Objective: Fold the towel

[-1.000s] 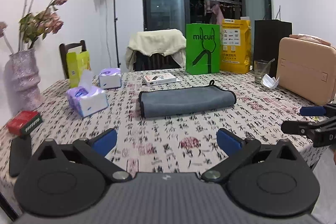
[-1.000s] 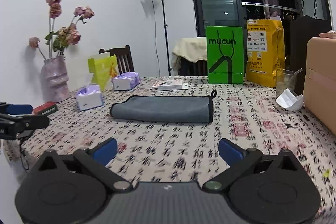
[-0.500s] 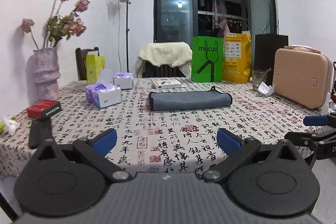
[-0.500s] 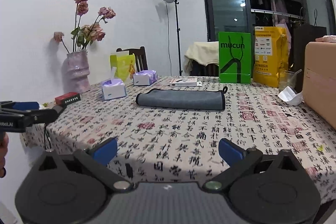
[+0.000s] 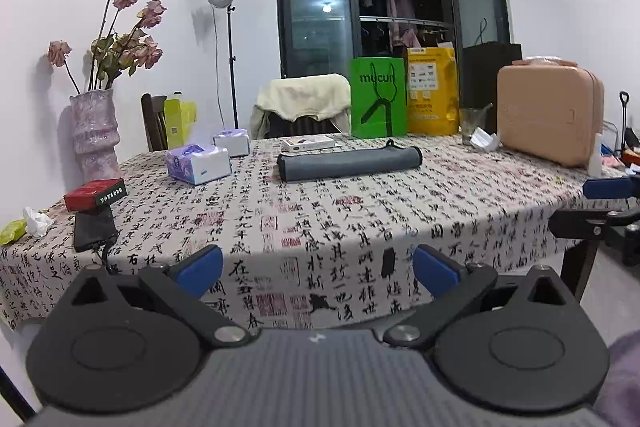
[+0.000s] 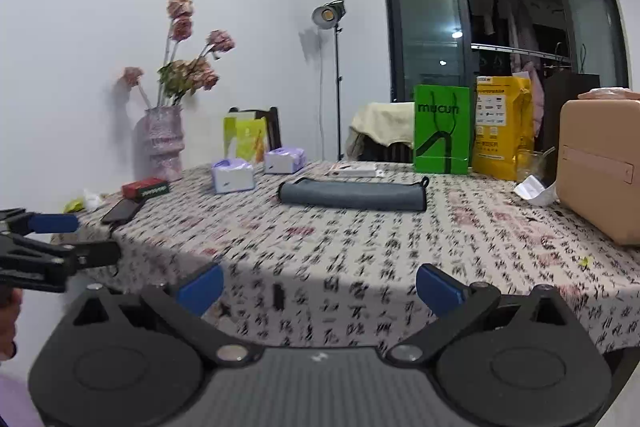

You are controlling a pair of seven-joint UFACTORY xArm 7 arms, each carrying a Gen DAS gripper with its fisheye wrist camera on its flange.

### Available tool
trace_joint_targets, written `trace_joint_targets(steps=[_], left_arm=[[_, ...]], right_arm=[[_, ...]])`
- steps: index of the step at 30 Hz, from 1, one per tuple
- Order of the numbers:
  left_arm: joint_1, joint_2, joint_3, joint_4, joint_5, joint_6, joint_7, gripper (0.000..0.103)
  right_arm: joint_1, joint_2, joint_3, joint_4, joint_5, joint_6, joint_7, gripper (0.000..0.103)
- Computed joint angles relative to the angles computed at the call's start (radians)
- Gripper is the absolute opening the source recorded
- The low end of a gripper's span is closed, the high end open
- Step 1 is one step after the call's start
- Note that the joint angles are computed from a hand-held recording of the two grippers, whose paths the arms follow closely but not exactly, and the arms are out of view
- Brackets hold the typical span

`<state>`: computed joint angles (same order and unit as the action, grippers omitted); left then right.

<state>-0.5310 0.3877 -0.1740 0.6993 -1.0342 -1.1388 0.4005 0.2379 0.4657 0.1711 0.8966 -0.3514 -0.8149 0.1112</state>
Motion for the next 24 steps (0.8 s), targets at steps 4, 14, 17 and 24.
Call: trace_joint_targets(steps=[4, 14, 17, 24], left_arm=[[-0.018, 0.017, -0.008, -0.007, -0.008, -0.042, 0.002, 0.103], [-0.042, -0.002, -0.033, -0.054, -0.032, -0.029, -0.083, 0.103], [-0.047, 0.001, -0.033, -0.056, -0.041, -0.038, -0.090, 0.103], [-0.049, 0.002, -0.029, -0.055, -0.026, -0.035, -0.082, 0.103]], right_arm=[[0.011, -0.028, 0.000, -0.074, 0.019, -0.037, -0.014, 0.103], [0.039, -0.040, 0.006, -0.153, 0.051, -0.099, 0.007, 0.103], [0.032, -0.048, 0.007, -0.165, 0.042, -0.088, 0.026, 0.103], [0.043, -0.047, 0.003, -0.169, 0.072, -0.088, 0.022, 0.103]])
